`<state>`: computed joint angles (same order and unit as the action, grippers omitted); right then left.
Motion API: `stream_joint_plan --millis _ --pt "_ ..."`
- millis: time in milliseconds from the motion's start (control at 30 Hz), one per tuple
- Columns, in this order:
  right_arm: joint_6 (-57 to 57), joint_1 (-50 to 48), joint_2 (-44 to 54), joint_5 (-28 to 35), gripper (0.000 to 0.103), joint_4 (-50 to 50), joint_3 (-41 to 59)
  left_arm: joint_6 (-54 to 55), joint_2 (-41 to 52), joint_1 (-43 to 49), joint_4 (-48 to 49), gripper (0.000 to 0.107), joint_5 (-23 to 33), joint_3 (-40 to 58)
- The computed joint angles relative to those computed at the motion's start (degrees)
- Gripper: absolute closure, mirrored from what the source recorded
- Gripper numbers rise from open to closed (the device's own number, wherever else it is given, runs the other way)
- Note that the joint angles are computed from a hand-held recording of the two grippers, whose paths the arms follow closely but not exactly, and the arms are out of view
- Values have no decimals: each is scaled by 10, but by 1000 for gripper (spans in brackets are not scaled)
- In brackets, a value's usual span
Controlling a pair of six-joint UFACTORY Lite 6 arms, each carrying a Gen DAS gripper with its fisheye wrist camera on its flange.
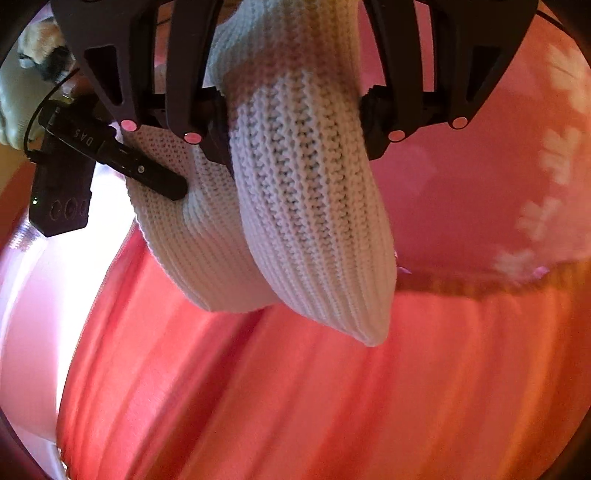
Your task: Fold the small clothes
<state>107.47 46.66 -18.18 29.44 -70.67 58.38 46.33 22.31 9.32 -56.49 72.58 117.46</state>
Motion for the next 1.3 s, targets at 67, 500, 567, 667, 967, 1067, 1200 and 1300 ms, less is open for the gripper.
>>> stream_joint_plan --millis 67,500,567,667,967,1067,1200,1300 --pt "-2 -66 91 -96 53 -8 40 3 69 13 27 48 -28 57" --pt "-106 -120 335 -201 98 39 149 45 131 41 127 40 -267 -69" --pt "-226 -97 386 -214 98 154 198 55 112 24 133 39 -282 -100" --pt "-403 -80 527 -90 103 305 324 57 92 -10 173 39 -327 -146" --pt "-200 -37 459 -1 96 147 260 104 6 -39 192 30 -480 -307" --pt "-87 14 440 119 84 53 247 134 -44 -54 163 20 -549 -380" --pt "-20 25 451 143 58 62 234 189 -96 -72 88 16 -611 -467" --pt "12 41 469 167 54 69 222 241 -134 -89 16 16 -661 -536"
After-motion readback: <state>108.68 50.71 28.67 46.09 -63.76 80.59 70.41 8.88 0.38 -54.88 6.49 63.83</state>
